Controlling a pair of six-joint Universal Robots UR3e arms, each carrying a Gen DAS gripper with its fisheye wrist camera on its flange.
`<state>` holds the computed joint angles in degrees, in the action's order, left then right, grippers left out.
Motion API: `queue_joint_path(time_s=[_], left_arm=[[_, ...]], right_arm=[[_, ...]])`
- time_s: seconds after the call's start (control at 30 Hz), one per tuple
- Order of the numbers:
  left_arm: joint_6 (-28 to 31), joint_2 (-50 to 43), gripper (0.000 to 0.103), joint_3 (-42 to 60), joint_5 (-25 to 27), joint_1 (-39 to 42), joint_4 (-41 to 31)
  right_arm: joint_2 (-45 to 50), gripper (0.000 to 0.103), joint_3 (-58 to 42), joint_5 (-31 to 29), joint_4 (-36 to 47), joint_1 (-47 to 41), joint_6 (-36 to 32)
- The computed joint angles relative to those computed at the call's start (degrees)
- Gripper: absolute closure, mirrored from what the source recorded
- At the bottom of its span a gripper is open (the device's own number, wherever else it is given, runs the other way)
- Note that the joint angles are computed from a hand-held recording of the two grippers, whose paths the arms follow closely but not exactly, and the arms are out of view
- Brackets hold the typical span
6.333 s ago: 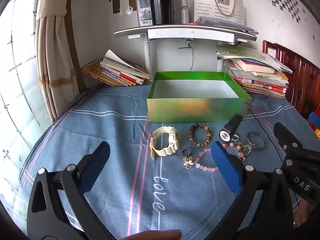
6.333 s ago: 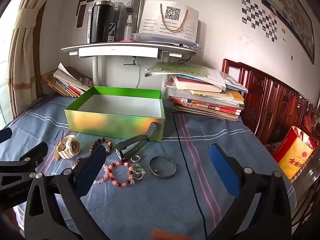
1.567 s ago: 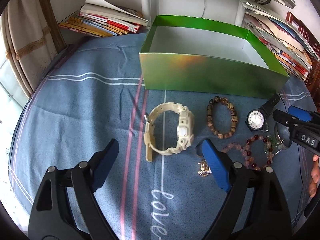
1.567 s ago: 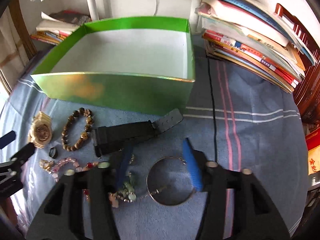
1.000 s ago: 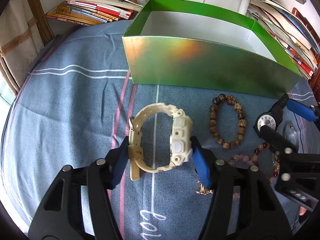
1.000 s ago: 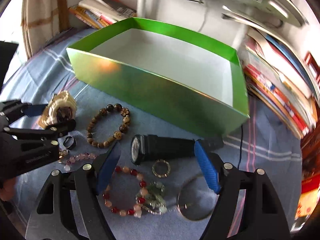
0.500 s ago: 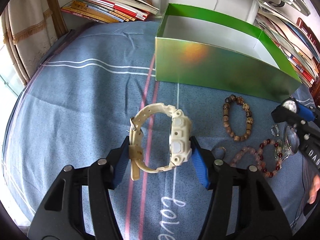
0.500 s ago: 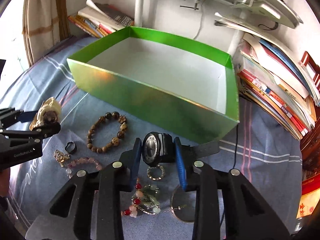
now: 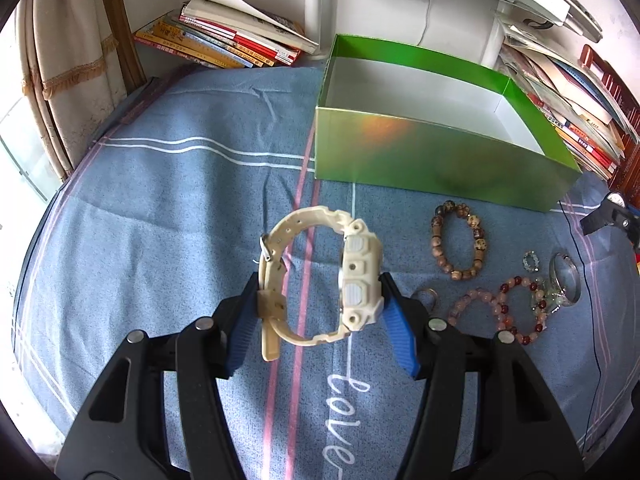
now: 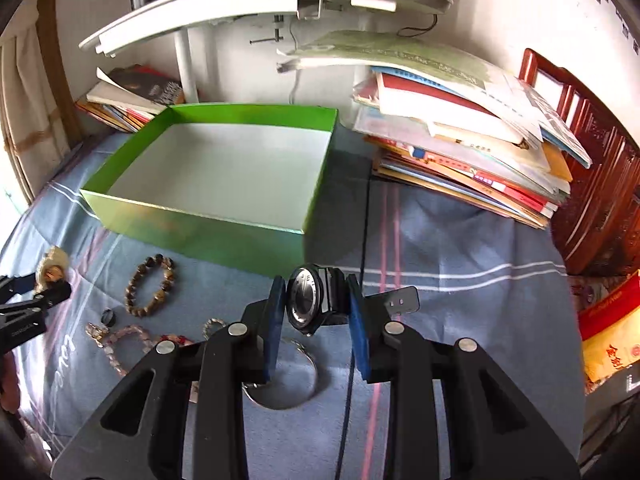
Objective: Organize jewelry
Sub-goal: 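Carry both watches over the green box and open both tools to drop them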
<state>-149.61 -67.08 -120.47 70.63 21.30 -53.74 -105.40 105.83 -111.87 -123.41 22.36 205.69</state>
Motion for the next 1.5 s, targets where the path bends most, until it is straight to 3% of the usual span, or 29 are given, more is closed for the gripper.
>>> queue_joint_path(time_s=[0.37,0.5,0.7,0.83,0.93,1.03,1.07,1.2,1.37,1.5], left_arm=[[0.33,2.77,0.045,2.22,0.33,-2.88,-0.56],[0.74,0.75,0.045,10.47,-3.71,-4.36,-2.69],[-4.20,-13.68,0.045,29.40,-4.64,-11.96,-0.20],[-10.00,-27.11,0.045,39.87,4.45,-20.43,2.50],[-11.36,-32.78,0.045,42.66,6.33,-22.35,2.18],[-11.75,-35.65,0.044,43.32,7.46,-23.03,2.49],[-11.94,-35.82,0.044,42.76,7.68,-23.16,3.20],[-12.19,-34.36,0.029,39.83,7.85,-22.98,7.68],[-10.90,-26.92,0.026,32.13,8.85,-21.45,9.96],[-9.39,-18.50,0.022,22.12,11.19,-19.91,10.93]], right_arm=[[4.46,0.072,-6.18,-2.20,-0.62,5.76,0.47],[7.11,0.072,-13.51,-4.37,-2.81,6.42,-2.28],[15.58,0.072,-23.13,-6.53,-7.21,3.57,-5.08],[20.60,0.072,-24.83,-4.13,-6.43,-0.44,-1.39],[22.52,0.072,-23.20,-1.16,-6.77,-2.66,2.39],[24.59,0.066,-22.98,-3.42,-7.88,-1.67,2.68],[24.96,0.056,-23.47,-3.35,-7.36,-1.44,2.38],[24.22,0.042,-23.18,-7.07,-6.85,0.78,2.23],[18.36,0.038,-20.30,-11.04,-3.14,4.69,3.71],[11.60,0.037,-14.73,-11.49,0.95,7.50,9.20]])
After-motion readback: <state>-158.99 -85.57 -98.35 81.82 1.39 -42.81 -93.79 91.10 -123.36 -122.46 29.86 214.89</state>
